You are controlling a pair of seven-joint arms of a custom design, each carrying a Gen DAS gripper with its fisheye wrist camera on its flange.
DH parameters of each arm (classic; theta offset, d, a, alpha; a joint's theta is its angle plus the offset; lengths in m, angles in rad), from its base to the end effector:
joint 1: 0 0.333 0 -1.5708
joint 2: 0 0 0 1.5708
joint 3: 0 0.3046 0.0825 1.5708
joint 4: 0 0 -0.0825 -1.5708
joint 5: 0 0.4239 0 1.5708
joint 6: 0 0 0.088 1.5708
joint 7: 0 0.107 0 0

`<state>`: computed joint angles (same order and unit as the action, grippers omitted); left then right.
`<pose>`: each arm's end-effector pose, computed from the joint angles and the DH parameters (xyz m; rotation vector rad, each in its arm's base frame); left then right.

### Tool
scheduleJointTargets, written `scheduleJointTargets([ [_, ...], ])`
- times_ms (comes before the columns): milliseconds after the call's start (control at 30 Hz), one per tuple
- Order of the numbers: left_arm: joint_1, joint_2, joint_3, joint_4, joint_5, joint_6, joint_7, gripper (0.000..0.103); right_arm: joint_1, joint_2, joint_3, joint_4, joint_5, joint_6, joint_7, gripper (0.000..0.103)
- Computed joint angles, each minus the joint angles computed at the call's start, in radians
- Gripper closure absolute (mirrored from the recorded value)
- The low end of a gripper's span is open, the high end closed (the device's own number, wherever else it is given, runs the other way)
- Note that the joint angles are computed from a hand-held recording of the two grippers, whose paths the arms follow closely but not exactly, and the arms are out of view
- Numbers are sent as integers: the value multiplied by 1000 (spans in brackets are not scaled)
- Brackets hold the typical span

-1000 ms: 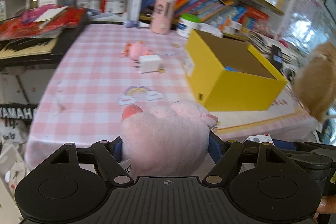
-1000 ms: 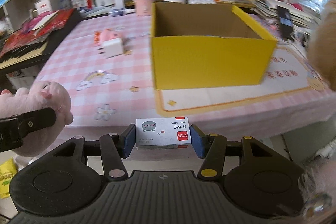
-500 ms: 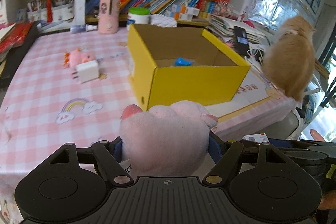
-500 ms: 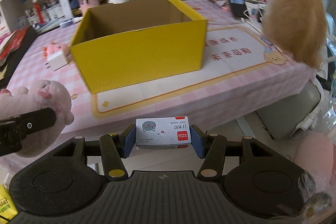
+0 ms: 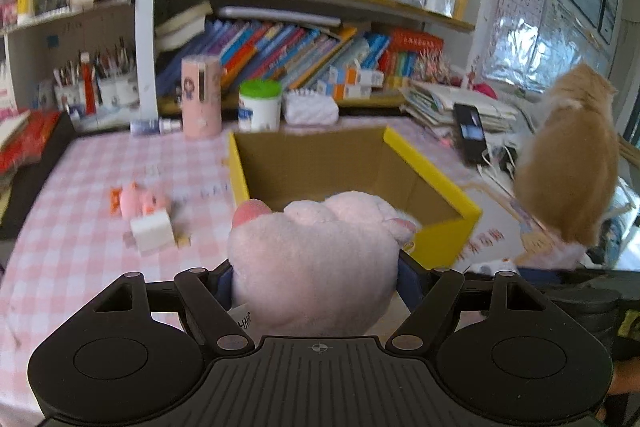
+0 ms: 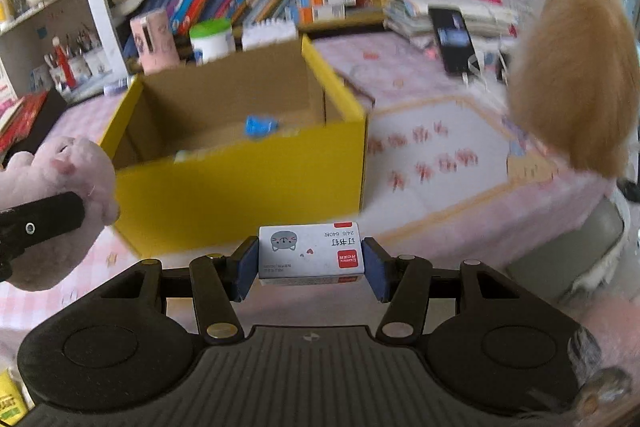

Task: Organize objects
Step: 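Carry the pink plush and white card box over the yellow box with both tools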

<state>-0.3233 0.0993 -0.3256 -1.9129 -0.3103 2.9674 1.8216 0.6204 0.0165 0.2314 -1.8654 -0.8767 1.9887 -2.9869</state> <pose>0.5480 -0.3804 0.5312 -1.1736 2.2342 -1.2504 0.4461 0.4362 0.5094 -1.2390 2.1942 -0.8855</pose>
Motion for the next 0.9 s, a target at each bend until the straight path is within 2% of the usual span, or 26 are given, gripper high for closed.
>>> scheduleJointTargets([
  [100, -58, 55, 65, 62, 219, 29, -178, 27, -23, -26, -16, -24, -68, 37, -26, 51],
  [200, -153, 120, 173, 148, 503, 29, -412, 27, -53, -40, -26, -36, -139, 82, -60, 51],
  [267, -212, 163, 234, 205, 666, 18, -523, 26, -77, -45, -35, -40, -173, 118, -80, 51],
  [300, -215, 181, 233, 229, 697, 9, -541, 26, -88, -46, -39, -41, -186, 135, -86, 51],
  [367, -209, 228, 212, 289, 722, -25, -554, 26, -112, -43, -49, -38, -203, 172, -105, 51],
  [600, -251, 350, 226, 457, 850, -191, -624, 26, -169, -7, -82, -16, -173, 328, -247, 51],
  [767, -241, 413, 192, 542, 832, -249, -576, 24, -186, 19, -101, -12, -124, 407, -310, 51],
  [900, -259, 454, 196, 598, 827, -299, -554, 21, -196, 29, -115, -16, -98, 451, -356, 51],
])
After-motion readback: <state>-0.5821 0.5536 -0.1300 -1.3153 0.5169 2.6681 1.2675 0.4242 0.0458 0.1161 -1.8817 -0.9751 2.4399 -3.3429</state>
